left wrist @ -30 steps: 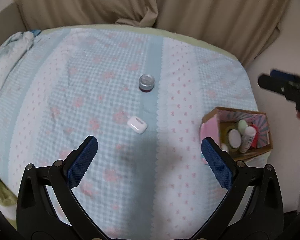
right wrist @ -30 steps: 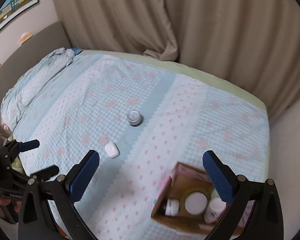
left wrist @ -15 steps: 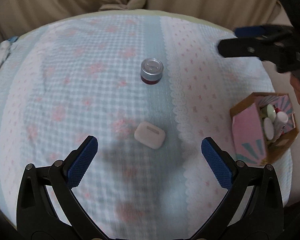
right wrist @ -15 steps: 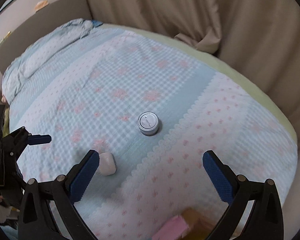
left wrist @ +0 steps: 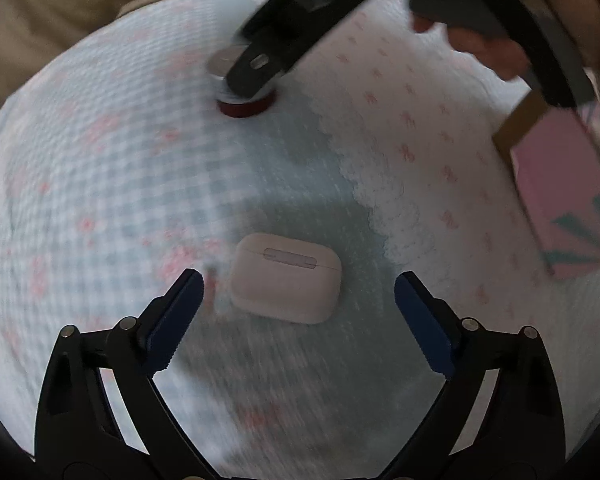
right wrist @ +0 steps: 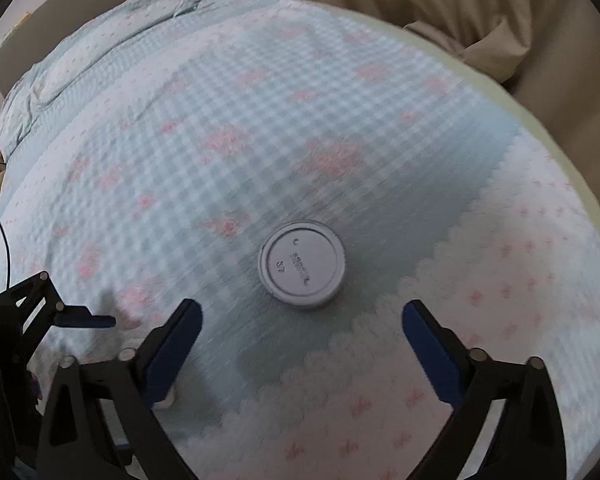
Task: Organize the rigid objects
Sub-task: 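Grasp the white earbud case with the left tool while the right grasps the silver-lidded tin, then carry the earbud case with the left tool while the right carries the tin to the box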
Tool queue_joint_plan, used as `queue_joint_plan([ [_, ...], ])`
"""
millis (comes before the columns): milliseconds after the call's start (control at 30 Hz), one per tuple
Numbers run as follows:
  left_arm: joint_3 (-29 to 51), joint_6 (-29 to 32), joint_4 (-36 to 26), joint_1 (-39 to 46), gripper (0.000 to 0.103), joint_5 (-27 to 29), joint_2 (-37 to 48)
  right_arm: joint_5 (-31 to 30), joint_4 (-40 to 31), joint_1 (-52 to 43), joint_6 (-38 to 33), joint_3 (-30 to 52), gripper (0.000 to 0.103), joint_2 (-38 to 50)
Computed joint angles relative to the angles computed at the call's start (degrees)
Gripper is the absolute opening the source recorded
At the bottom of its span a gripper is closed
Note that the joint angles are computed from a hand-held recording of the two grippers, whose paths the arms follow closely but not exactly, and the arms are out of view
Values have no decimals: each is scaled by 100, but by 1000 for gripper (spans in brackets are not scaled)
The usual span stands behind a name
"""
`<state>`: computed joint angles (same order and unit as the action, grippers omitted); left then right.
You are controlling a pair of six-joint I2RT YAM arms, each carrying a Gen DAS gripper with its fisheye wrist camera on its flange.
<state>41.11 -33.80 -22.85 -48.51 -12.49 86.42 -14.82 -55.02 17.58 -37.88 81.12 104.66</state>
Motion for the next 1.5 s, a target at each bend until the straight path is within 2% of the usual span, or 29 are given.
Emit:
queue_joint_plan([
  [67,-15,146,155,10,94,-12,161,25,119,60,-23,-29,95,211],
  [133,-32,196,269,63,90,40,243,50,172,119,-60,-34,86,365],
  [267,-166,170,522,230,85,249,253,50,434,211,-49,-113,86,507],
  [367,-226,205,567,271,73,237,229,30,609,266,7,-128,86,586],
  [433,-270,189,554,299,65,246,144,73,559,322,39,17,69,762],
  [467,-301,150,550,347,59,255,87,137,584,356,57,14,67,784],
  [567,-428,77,609,490,59,401,-78,336,808,447,90,-60,50,731],
  [900,-605,-213,447,393,59,282,-479,410,770,520,393,-103,50,604],
  [1133,-459,-308,-241,486,59,210,-1080,300,497,416,505,-295,49,30],
  [1300,-22,-384,-1223,388,59,-67,-1688,233,-21,371,596,-9,49,-378],
  [1500,1019,-808,-2621,-189,59,-556,-2032,191,-1152,294,673,751,49,-911],
])
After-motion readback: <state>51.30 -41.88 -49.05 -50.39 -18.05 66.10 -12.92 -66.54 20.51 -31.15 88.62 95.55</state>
